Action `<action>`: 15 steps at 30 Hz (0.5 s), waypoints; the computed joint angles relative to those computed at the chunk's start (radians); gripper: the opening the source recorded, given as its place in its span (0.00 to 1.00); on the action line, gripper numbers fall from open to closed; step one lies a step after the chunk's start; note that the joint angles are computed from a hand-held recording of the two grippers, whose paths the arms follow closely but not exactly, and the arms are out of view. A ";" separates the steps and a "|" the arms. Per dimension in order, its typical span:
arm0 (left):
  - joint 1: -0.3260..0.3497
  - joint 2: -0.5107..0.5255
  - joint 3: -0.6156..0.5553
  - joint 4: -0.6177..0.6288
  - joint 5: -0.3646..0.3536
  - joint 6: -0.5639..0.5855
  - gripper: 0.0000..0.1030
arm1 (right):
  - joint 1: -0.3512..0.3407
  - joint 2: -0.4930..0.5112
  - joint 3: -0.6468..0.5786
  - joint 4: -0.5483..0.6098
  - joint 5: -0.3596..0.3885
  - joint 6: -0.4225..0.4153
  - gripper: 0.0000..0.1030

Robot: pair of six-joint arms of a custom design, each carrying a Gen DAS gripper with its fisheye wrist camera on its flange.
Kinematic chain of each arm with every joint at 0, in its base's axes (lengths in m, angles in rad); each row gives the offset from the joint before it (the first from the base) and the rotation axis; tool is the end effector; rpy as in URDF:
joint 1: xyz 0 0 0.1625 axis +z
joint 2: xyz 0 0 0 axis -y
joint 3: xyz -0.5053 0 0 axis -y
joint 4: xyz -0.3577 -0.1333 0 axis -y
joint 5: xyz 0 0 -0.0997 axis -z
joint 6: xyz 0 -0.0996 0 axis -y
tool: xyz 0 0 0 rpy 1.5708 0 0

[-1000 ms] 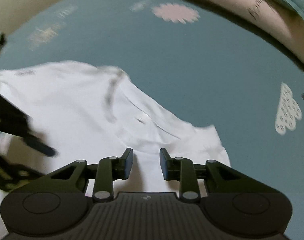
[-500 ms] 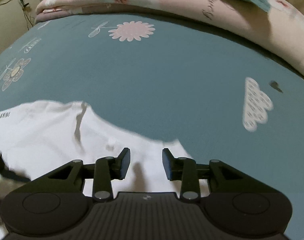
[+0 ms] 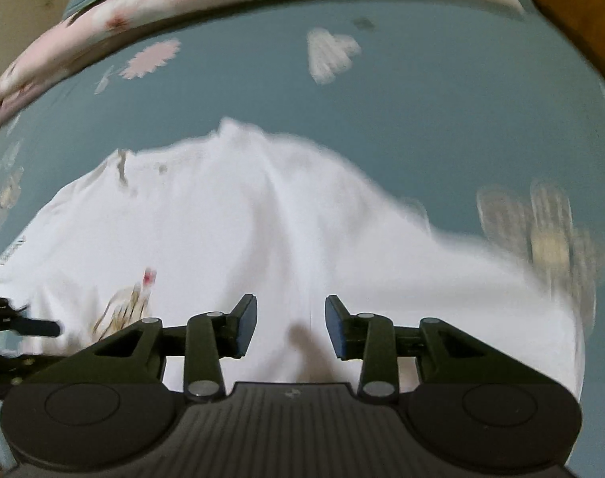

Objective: Fold clothes

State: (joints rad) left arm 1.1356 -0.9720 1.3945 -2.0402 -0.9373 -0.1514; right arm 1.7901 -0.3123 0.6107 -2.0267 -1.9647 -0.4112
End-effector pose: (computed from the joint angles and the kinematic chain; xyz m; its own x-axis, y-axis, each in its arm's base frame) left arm -0.1268 -0.7289 0.3577 -0.7976 0.1744 -0.5775 0.3043 0.9429 -0.1355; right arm 0.2963 -0.8926 0.1374 -0.7523 -0.5156 0.4101 -0.5624 0.8268 0.0077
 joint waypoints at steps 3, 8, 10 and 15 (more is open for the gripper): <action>-0.021 0.017 -0.014 0.023 -0.023 0.018 0.45 | -0.016 -0.136 0.256 -0.134 -0.019 0.064 0.41; -0.053 0.064 -0.061 0.063 -0.057 0.071 0.45 | -0.046 -0.314 0.606 -0.424 -0.110 0.144 0.41; -0.063 0.081 -0.068 0.062 -0.062 0.096 0.45 | -0.059 -0.353 0.699 -0.542 -0.163 0.158 0.41; -0.085 0.119 -0.082 0.064 -0.084 0.137 0.45 | -0.104 -0.400 0.830 -0.769 -0.222 0.233 0.41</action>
